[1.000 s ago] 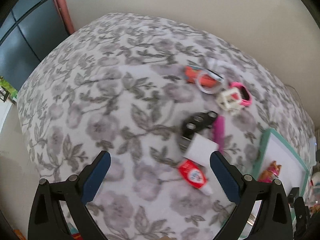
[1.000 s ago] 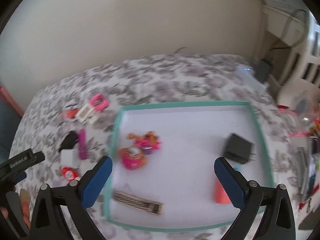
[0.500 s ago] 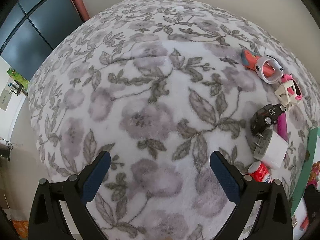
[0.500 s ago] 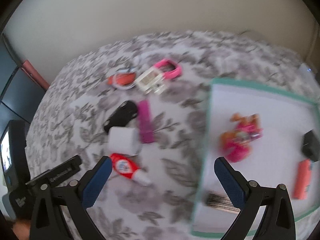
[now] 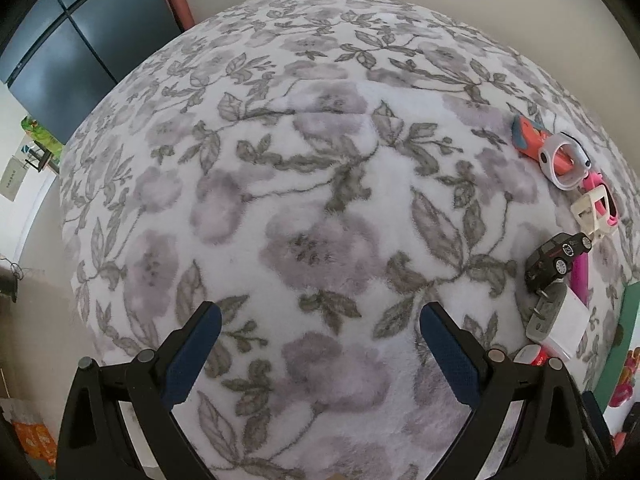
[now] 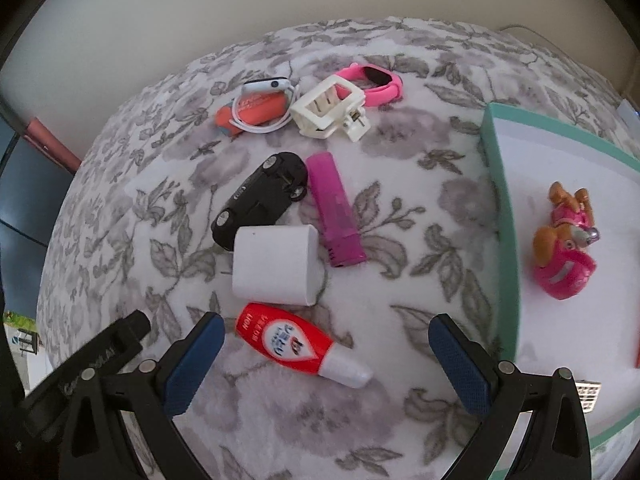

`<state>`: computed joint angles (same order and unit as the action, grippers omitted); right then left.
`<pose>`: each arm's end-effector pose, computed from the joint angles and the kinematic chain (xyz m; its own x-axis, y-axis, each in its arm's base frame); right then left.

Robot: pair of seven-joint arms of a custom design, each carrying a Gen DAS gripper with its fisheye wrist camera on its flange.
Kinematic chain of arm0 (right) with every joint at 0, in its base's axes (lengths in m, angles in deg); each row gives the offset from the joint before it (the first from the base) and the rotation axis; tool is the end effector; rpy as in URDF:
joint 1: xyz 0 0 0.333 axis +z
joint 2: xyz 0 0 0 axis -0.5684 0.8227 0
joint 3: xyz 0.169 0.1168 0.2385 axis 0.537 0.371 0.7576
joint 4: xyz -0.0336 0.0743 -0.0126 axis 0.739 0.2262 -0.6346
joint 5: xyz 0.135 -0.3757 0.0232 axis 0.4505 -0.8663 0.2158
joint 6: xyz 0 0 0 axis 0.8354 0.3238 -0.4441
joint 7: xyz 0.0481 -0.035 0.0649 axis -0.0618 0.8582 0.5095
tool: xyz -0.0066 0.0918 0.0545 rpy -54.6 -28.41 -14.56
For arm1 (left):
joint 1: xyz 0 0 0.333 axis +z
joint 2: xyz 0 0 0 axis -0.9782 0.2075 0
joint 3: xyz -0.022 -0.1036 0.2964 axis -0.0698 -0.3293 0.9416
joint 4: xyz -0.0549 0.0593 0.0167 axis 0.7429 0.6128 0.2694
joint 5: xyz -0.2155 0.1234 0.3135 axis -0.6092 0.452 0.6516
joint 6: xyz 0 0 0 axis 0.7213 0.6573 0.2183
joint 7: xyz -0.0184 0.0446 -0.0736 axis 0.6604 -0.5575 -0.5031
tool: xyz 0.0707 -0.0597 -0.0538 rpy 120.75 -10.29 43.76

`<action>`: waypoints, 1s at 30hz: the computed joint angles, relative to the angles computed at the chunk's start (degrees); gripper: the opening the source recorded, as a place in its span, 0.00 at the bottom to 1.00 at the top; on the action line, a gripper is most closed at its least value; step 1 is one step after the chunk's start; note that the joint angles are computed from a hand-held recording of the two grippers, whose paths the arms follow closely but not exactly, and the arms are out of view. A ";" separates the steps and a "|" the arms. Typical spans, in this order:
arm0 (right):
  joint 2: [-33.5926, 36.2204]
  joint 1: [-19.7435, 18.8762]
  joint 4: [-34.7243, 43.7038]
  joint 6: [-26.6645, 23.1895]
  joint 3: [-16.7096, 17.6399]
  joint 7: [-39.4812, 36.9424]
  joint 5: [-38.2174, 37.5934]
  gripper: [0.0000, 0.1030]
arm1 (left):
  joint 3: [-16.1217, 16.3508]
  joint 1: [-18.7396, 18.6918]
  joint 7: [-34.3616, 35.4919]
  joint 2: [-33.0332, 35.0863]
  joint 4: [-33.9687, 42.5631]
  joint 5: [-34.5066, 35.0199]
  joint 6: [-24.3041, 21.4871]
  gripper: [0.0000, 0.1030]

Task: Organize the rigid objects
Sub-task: 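Grasp the red glue bottle with the right gripper while the left moves toward the white cube charger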

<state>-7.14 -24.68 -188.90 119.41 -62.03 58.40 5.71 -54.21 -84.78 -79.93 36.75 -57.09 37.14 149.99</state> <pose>0.6513 0.2496 0.2760 0.2157 -0.9276 -0.3050 -0.8800 -0.0493 -0.4723 0.6044 -0.0802 0.3014 0.7134 -0.6938 -0.0982 -0.6497 -0.6025 -0.4636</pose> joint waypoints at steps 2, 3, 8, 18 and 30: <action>0.85 1.18 1.12 -0.18 -1.06 1.73 -0.38 1.00 | 0.14 -0.02 -0.52 -0.29 -0.24 0.16 -0.24 0.97; 1.20 1.52 1.57 -0.22 -1.34 2.29 -0.63 1.00 | 0.22 0.13 -0.77 -0.47 -0.54 0.26 0.15 0.97; 2.96 5.81 4.08 -0.27 -5.61 7.10 -4.88 1.00 | 0.30 0.51 -2.07 -0.87 -1.03 0.15 0.32 0.97; 1.50 3.70 1.39 -0.46 -3.84 7.67 -7.48 1.00 | -0.07 0.56 -1.48 -0.54 -0.75 -0.46 0.76 0.97; -2.74 -0.99 -4.92 -0.58 -0.27 2.20 -2.60 0.87 | -0.32 0.48 -0.15 -0.86 -1.17 -1.17 2.25 0.97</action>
<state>-9.89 -25.67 -193.82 118.83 -62.30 60.60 3.11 -54.52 -84.30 -80.09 35.89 -58.25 35.96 152.24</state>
